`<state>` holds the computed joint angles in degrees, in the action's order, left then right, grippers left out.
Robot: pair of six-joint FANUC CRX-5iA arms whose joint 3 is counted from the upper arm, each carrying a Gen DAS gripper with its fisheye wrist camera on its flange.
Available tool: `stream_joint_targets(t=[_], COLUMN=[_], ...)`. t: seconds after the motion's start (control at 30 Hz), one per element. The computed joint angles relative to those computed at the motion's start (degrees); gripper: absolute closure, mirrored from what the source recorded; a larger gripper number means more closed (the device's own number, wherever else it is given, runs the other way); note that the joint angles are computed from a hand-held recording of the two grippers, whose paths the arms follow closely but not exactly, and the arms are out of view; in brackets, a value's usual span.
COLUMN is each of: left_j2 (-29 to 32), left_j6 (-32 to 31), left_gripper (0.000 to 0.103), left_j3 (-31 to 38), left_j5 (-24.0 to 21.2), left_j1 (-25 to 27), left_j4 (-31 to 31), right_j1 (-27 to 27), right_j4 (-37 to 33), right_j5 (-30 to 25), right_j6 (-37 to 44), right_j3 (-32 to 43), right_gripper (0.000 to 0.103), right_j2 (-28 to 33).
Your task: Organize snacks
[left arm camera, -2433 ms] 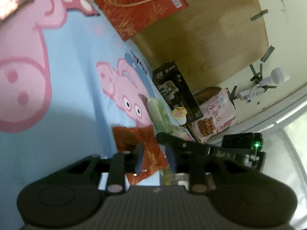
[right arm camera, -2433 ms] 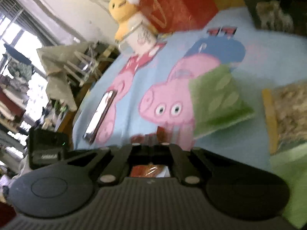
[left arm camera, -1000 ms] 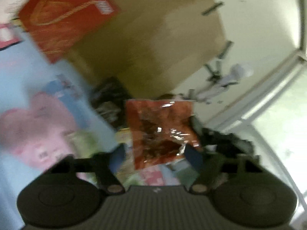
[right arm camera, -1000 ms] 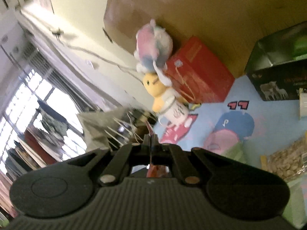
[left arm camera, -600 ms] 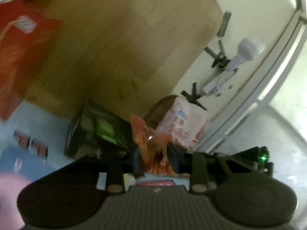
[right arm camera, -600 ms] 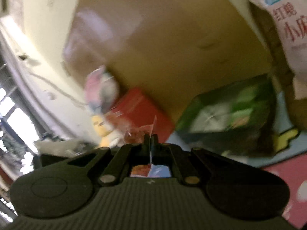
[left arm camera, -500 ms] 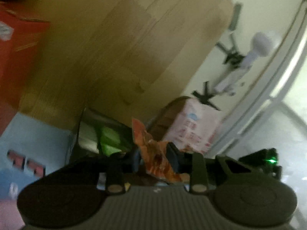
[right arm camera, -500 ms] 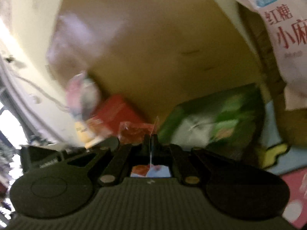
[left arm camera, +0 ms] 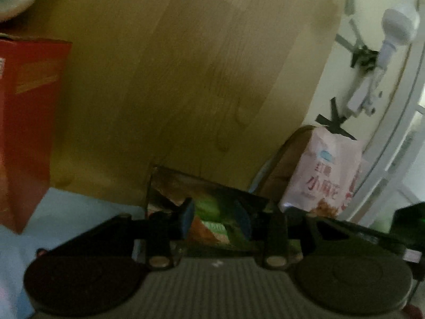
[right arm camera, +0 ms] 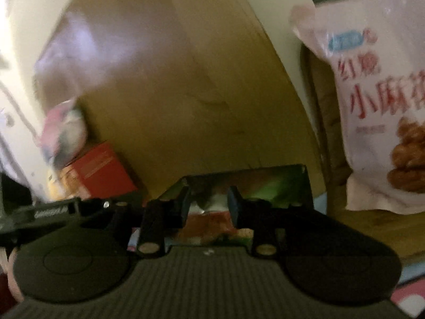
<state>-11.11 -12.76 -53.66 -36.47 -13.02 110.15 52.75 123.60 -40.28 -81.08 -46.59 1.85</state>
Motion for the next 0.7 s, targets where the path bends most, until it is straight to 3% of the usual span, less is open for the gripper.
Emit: stream_joint_targets(t=[0.07,0.13,0.23,0.3,0.4,0.5,0.57,0.6,0.7], left_j2=[-1.39,-2.37,-2.76,-2.97,-4.51,-7.73,-10.46,-12.08,-15.89], left_j6=[2.23,5.66,11.66,15.61,17.61,19.59,20.65,21.34,22.73], left_gripper=[0.068,0.067,0.065,0.065,0.065,0.065,0.065,0.065,0.065], left_j3=[-1.72,-2.80,-3.83,-4.34,-6.32,-8.29,-9.46,-10.03,-11.43], left_j5=[-3.31,-6.15,-10.14,-11.73,-12.78,-12.01,-11.29,-11.01,-12.47], left_j1=[3.39,6.70,10.99,13.05,14.48,16.59,18.49,19.79,24.42], left_j4=[-4.29,-9.62,-18.41,-22.80,-24.21,-26.86,-29.58,-31.47,-36.09], right_j1=[3.75,7.17,13.66,14.08,10.16,9.32,9.46,11.24,13.16], right_j4=[-3.20,-7.73,-22.37,-27.78,-24.70,-26.65,-27.68,-31.69,-34.53], right_j5=[-0.71,0.11,-0.50,1.53,6.97,7.54,6.99,5.28,4.46], right_j6=[3.54,8.70,21.56,24.76,19.85,19.95,21.18,24.45,26.68], right_j3=[-1.77,-1.92,0.47,1.83,1.59,3.49,4.27,5.29,5.21], right_gripper=[0.063,0.043,0.040,0.038,0.030,0.030,0.038,0.050,0.050], right_j2=[-1.32,-0.89,2.48,3.89,4.08,5.85,6.62,7.12,6.30])
